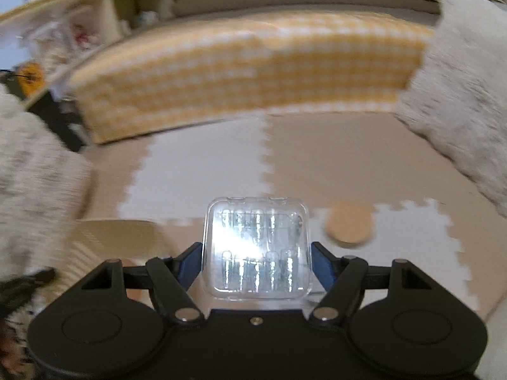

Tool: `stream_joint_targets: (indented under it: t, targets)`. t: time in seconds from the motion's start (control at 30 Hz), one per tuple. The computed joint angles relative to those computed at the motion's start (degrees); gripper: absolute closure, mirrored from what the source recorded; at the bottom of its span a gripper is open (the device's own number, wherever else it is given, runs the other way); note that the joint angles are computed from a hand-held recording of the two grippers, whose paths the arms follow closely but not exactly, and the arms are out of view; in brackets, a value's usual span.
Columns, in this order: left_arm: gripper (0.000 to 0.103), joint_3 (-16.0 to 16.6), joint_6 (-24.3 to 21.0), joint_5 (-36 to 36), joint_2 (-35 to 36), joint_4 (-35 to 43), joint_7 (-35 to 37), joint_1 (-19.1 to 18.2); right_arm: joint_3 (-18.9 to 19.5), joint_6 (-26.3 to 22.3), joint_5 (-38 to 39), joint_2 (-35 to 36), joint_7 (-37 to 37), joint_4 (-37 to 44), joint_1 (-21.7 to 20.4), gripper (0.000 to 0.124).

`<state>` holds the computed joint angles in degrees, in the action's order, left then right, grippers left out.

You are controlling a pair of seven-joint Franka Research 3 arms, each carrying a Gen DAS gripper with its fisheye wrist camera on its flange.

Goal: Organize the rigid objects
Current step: 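Lift the capsule box with the right gripper and carry it over the basket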

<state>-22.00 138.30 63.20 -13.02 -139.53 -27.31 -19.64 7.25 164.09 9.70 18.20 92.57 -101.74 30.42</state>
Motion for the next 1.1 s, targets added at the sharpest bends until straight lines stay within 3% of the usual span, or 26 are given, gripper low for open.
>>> stream_joint_targets:
  t: [0.1,0.2,0.67,0.83,1.1]
  targets:
    - [0.096,0.03,0.01,-0.05,-0.07,-0.04,0.09,0.0,3.3,-1.64,3.54,0.82,-3.12,2.3,-0.5,0.051]
    - [0.096,-0.03,-0.01,0.02,-0.02,-0.01,-0.16,0.0,4.24,-4.3,4.89,2.53,-4.1,5.43,0.88,0.051]
    - [0.096,0.03,0.58,0.33,-0.16,-0.26,-1.5,0.0,1.43,-22.56,0.6,17.42,8.48,27.17,9.43,0.051]
    - [0.096,-0.04,0.6,0.37,-0.2,-0.35,-1.63,0.01,-0.06,-27.04,-1.73,22.92,12.71,34.72,11.55,0.051]
    - [0.096,-0.07,0.89,0.26,-0.46,-0.54,-1.92,0.13,-0.65,-30.05,-2.46,29.0,17.19,42.37,12.79,0.051]
